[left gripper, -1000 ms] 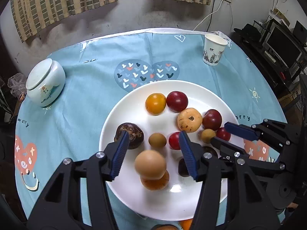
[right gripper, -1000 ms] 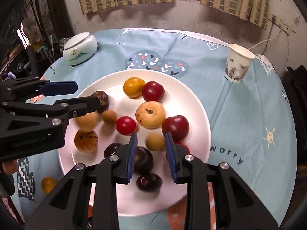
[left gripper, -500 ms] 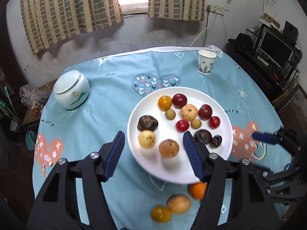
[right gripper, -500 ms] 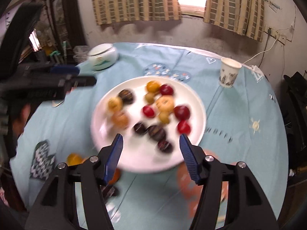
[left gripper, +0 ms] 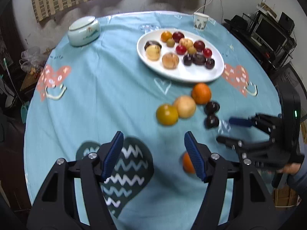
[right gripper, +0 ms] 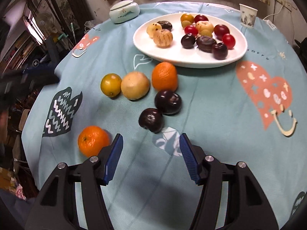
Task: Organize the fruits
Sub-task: 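Grasp a dark plum from the pile with the right tool, then grasp a mandarin orange with the left tool while the right holds the plum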
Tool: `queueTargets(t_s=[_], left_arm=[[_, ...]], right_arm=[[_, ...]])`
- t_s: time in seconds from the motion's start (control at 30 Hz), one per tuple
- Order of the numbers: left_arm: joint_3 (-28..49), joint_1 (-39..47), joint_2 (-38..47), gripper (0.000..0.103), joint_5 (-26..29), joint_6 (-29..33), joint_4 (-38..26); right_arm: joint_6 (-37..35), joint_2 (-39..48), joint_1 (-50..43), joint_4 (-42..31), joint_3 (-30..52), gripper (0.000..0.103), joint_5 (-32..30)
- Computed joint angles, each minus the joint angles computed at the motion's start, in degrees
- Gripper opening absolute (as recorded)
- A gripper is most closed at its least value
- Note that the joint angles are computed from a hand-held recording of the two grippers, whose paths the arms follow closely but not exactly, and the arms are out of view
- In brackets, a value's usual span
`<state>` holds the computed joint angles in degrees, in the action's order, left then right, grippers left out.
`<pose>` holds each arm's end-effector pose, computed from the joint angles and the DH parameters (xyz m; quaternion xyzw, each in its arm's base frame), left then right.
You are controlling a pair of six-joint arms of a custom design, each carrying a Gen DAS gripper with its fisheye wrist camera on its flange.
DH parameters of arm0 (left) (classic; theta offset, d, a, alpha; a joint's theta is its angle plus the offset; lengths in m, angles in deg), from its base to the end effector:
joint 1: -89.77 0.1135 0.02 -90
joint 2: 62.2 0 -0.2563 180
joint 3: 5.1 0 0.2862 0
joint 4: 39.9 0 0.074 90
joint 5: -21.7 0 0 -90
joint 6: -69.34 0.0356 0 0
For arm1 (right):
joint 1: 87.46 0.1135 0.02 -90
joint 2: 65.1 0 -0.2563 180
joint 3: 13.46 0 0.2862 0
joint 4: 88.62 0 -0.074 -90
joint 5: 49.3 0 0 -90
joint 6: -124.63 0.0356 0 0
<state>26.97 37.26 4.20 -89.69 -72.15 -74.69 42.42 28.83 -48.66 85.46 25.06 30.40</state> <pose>0.1271 -0.1444 0.0868 -0.0250 0.9666 -0.0279 0.2534 0.1927 0.1631 0.0379 -0.2794 0.9239 0.1774 0.1921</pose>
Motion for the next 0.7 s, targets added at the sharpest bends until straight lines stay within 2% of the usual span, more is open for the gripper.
queueTargets(t_s=[0.23, 0.33, 0.37, 0.5, 0.53, 0.6, 0.7], left_arm=[[-1.6, -7.6, -0.9, 0.068, -1.2, -7.5, -2.1], [-1.0, -8.5, 0.3, 0.068, -1.2, -7.5, -1.7], [-0.7, -9.1, 1.3, 0.068, -1.1, -7.7, -1.3], [0.6, -10.0, 5.6, 0.068, 0.2, -7.3, 1.9], [1.1, -10.2, 6.7, 0.068, 0.6, -6.9, 2.7], [1.9, -10.7, 8.7, 0.068, 1.1, -6.1, 4.1], [3.8, -10.6, 13.0, 0.068, 2.6, -3.9, 7.2]], right_arm=[[2.8, 5.8, 1.0, -0.3, 4.8, 0.060, 1.4], [4.0, 7.9, 1.3, -1.2, 6.7, 0.055, 0.8], [4.0, 8.4, 1.5, -1.5, 7.1, 0.048, 0.6], [3.4, 9.3, 1.4, -1.4, 7.7, 0.038, 0.5], [3.2, 9.0, 0.8, -1.2, 7.4, 0.032, 0.0], [3.1, 7.7, -0.9, -1.2, 6.4, 0.032, -2.5], [2.2, 4.4, -1.9, -1.5, 3.8, 0.032, -2.8]])
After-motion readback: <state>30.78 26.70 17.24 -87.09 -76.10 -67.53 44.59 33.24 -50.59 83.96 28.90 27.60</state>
